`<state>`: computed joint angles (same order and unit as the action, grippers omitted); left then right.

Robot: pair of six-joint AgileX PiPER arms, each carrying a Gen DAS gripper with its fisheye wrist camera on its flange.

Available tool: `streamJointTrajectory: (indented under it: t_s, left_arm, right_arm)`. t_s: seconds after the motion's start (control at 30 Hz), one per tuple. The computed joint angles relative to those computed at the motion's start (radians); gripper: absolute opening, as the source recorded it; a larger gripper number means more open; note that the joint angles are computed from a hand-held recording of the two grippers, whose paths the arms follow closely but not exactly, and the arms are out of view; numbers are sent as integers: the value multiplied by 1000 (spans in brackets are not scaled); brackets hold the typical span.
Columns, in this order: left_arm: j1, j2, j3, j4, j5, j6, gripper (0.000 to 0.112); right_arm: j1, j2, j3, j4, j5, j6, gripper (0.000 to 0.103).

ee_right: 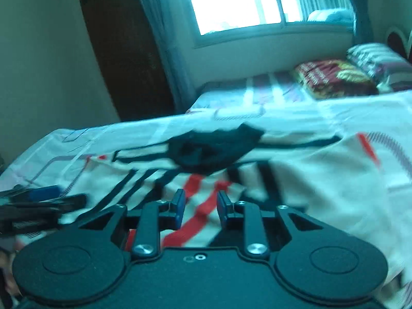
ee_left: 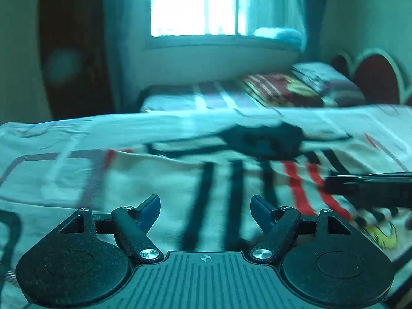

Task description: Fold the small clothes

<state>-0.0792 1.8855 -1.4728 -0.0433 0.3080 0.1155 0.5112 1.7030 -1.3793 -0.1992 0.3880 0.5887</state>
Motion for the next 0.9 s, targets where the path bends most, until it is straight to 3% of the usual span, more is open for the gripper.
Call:
streamJointTrajectory:
  t_s: [0.07,0.13,0.2,0.3,0.37,0.4,0.43,0.47,0.53,0.6,0.7,0.77,0.8,0.83,0.9]
  left_arm:
    - [-1,20,11,68,16,-22,78]
    - [46,-13,60,56,-1,-50,84]
    - [81,-36,105,163,-24,-113,84]
    - [98,-22,90,162,-6,-86,86]
    - [92,-35,63,155,44,-62,86]
    - [98,-67,86,91,33,-5,86]
    - [108,-117,136,-9,4,82,86]
    - [125,-163,176,-109,13,172,86]
    - [161,-238,254,-234,65,294,86]
    - [192,-334,373,-250,87,353,72]
    - [312,-482,532,-483,178,574,71]
    - [412,-555,599,-594,292,677,70]
    - [499,-587,635,-667,384,756,58]
    - [571,-604,661,-717,472,814,53]
    - [712,-659,725,-797,620,932,53]
  right_arm:
    - [13,-9,38,-138,38,88,20]
    - [-18,-74,139,-253,2,210,17]
    - [-57,-111,163,-319,66,269,16]
    - [-116,-112,169,-189,46,176,23]
    - [-103,-109,134,-171,101,142,23]
    - [-108,-134,135,-140,116,143,26]
    - [-112,-186,175,-139,91,184,26]
    - [-127,-255,238,-126,49,203,29]
    - [-159,-368,322,-27,58,155,35]
    - [-208,-462,384,164,102,25,37]
    - [-233,-631,497,275,147,-57,37]
    - [-302,-764,578,456,232,-191,42]
    - [-360,-838,623,556,296,-266,45]
    - [-443,-913,663,652,373,-357,50]
    - [-636,-1064,723,770,570,-472,54]
